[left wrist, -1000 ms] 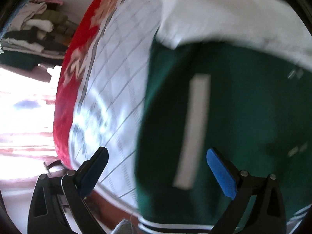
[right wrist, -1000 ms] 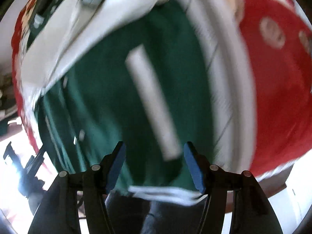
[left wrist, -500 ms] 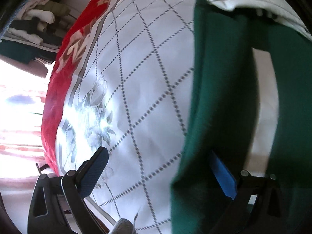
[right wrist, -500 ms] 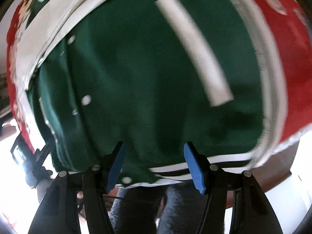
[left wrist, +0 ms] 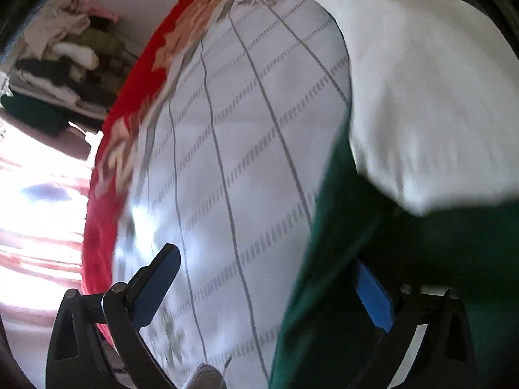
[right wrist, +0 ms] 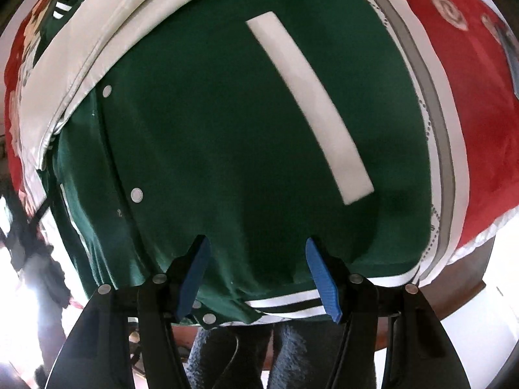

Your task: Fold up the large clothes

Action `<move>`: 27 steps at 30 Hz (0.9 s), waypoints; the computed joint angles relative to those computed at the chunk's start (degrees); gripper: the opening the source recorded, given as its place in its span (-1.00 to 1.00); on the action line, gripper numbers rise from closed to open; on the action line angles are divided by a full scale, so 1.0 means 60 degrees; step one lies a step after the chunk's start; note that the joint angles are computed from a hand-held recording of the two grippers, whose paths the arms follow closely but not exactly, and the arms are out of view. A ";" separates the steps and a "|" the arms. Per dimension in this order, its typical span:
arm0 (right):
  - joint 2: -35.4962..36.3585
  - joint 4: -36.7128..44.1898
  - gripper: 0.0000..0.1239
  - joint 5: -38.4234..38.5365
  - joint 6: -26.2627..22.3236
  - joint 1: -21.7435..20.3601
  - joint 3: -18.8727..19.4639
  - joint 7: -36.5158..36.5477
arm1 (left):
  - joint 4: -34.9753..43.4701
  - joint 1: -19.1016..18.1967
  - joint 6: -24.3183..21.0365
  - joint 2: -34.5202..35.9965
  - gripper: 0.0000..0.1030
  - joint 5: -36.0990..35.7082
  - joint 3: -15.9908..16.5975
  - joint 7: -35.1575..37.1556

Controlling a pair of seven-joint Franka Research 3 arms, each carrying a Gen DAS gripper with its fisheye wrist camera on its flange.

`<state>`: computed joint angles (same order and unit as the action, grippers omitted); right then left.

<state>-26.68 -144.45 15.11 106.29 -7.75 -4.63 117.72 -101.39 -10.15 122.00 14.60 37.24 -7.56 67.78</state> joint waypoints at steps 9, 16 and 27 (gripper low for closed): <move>-0.0781 -0.0711 0.01 -0.0333 0.0045 -0.0556 -0.0251 0.0307 | 0.1716 0.0121 0.0100 0.1277 1.00 0.0400 0.0436 0.0079; -0.1565 -0.0814 0.01 -0.0657 -0.0523 -0.1367 -0.0576 0.0159 | 0.1521 0.0195 0.0324 0.0574 1.00 0.0275 0.0393 0.0841; -0.0827 -0.1828 -0.29 0.0179 -0.0699 -0.0427 0.0001 -0.0891 | -0.1624 0.0010 -0.0644 -0.3053 1.00 -0.1327 -0.0662 0.0427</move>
